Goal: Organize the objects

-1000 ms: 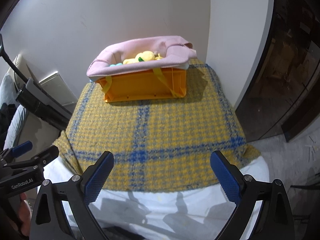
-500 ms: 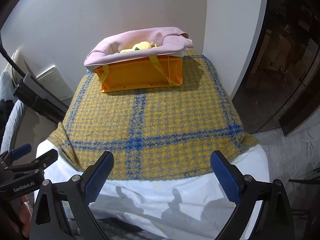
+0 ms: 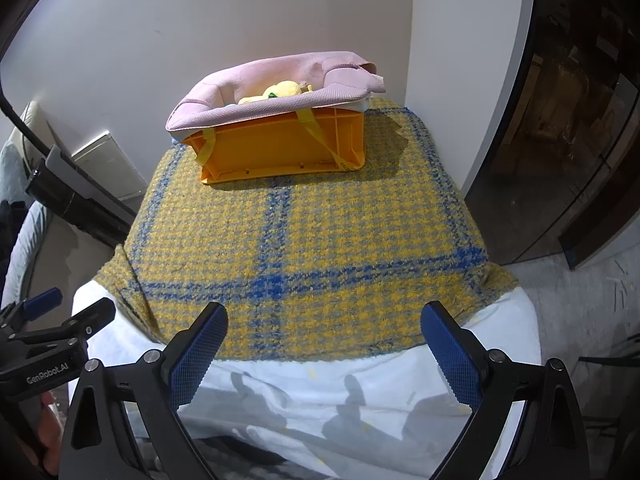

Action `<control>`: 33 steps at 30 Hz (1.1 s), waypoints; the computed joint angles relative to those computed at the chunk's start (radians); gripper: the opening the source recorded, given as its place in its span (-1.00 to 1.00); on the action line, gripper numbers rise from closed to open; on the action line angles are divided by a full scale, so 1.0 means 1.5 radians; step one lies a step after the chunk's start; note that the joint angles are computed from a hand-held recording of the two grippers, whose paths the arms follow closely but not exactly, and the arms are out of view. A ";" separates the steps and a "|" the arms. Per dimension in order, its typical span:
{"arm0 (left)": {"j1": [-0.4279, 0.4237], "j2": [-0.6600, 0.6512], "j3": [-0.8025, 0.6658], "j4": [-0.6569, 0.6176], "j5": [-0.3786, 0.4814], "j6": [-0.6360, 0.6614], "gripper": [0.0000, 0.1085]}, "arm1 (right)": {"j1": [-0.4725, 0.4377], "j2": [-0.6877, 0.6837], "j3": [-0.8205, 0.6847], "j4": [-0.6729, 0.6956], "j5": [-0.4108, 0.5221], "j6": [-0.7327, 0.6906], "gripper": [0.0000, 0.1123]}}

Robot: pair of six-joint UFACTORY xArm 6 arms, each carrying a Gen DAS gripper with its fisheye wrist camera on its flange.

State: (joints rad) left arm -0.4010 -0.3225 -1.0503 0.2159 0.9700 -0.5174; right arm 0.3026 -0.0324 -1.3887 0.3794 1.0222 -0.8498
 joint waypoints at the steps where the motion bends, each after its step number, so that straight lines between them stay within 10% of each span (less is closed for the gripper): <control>1: 0.000 0.000 0.000 0.000 0.000 -0.001 0.90 | 0.000 0.000 -0.001 -0.001 0.000 0.001 0.73; 33: -0.004 0.001 -0.002 0.007 0.008 -0.024 0.90 | -0.003 0.006 -0.009 0.009 0.013 -0.004 0.73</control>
State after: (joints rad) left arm -0.4068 -0.3215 -1.0529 0.2258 0.9825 -0.5530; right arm 0.2981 -0.0230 -1.4024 0.3924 1.0423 -0.8561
